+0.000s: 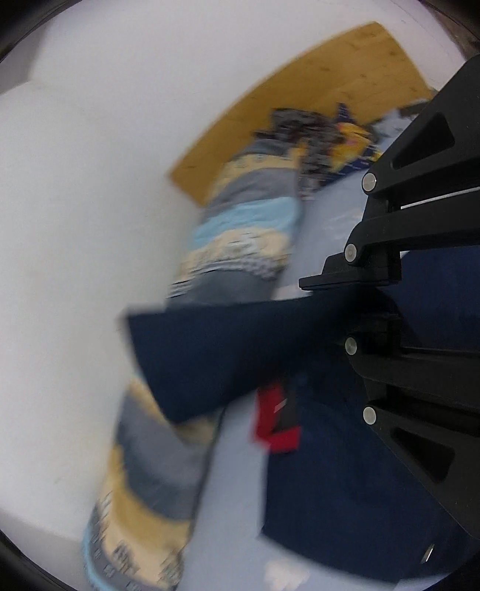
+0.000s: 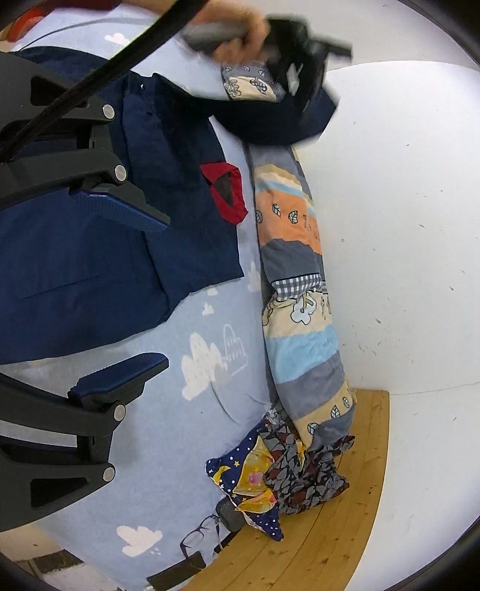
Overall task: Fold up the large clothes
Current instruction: 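Fold the held sleeve across the jacket body with the left gripper and release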
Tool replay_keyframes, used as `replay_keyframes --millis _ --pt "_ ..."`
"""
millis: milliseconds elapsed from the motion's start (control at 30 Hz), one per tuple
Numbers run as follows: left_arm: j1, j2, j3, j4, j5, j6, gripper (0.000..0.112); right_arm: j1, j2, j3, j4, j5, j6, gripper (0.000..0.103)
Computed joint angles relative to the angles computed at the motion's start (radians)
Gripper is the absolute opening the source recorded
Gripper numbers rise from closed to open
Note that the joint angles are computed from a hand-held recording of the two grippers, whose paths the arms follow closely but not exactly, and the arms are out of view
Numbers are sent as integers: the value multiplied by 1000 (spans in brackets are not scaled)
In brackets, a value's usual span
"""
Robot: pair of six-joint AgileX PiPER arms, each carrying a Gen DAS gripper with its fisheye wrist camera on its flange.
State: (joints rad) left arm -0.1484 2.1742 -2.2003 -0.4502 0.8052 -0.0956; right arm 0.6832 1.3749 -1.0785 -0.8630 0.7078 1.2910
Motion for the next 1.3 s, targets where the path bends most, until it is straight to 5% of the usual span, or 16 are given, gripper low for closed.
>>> replay_keyframes --millis 233,300,500,800,1067,1200,1300 --pt "-191 269 12 194 -81 -117 14 3 8 -7 7 -7 -10 73" --pt "-208 294 39 198 -80 -107 41 -1 11 -9 10 -9 -16 73" --pt "-187 101 313 111 -254 111 77 -25 3 -2 17 -18 6 73" --pt "-55 -85 527 247 -340 130 79 -60 54 -28 83 -29 -30 73" --pt "-23 37 535 434 -261 -27 79 -80 111 -67 104 -16 -30 73" --pt "-25 -28 618 468 -306 -28 79 -112 141 -78 164 -28 -82 73" --pt "17 -138 743 495 -420 -68 79 -141 134 -67 208 -51 -111 73"
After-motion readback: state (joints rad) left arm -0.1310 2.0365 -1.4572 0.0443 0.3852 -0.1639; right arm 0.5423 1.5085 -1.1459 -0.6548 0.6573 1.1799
